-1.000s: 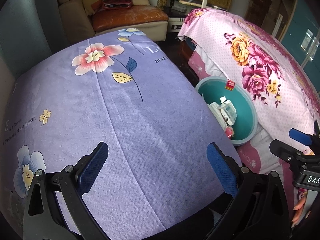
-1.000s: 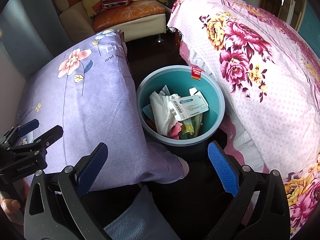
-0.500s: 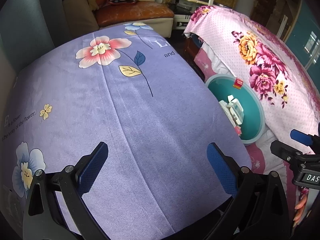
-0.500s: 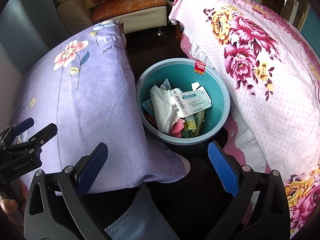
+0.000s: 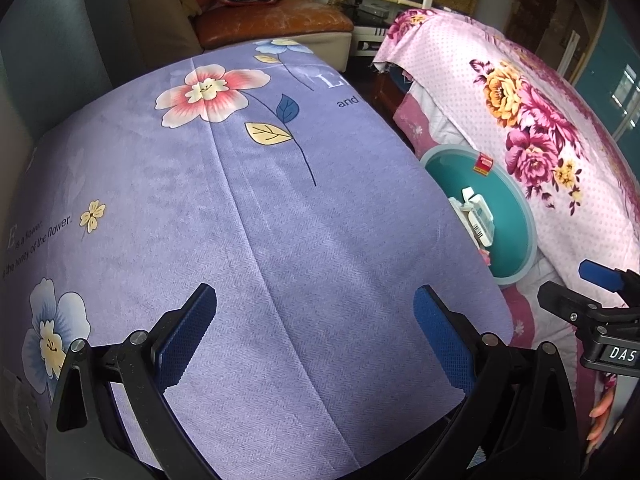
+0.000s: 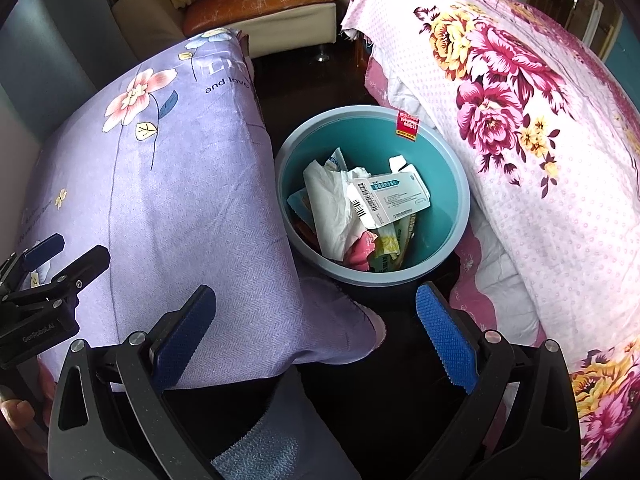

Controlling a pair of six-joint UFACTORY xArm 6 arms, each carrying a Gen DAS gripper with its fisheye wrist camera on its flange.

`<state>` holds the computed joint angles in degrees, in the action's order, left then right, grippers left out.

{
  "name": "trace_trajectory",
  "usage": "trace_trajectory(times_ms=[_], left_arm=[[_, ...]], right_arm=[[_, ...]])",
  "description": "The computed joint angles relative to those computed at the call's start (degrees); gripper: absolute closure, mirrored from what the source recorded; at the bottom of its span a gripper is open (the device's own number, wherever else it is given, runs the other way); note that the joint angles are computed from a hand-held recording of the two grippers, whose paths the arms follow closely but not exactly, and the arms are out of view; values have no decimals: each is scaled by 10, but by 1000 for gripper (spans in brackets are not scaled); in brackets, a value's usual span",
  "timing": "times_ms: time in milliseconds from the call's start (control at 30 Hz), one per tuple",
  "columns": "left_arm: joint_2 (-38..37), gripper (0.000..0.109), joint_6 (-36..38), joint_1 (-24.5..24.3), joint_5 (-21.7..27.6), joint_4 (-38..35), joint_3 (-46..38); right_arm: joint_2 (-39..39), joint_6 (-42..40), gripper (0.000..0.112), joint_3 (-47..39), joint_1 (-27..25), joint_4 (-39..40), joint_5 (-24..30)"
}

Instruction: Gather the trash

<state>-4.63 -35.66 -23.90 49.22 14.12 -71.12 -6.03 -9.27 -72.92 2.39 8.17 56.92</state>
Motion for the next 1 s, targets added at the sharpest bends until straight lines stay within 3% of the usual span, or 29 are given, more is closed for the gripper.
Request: trace_trajectory(times_ms=[1000], left_arm=[[-6, 10, -4, 5, -4, -10, 23]], right_arm=[[7, -2, 16, 6, 7, -3, 3]])
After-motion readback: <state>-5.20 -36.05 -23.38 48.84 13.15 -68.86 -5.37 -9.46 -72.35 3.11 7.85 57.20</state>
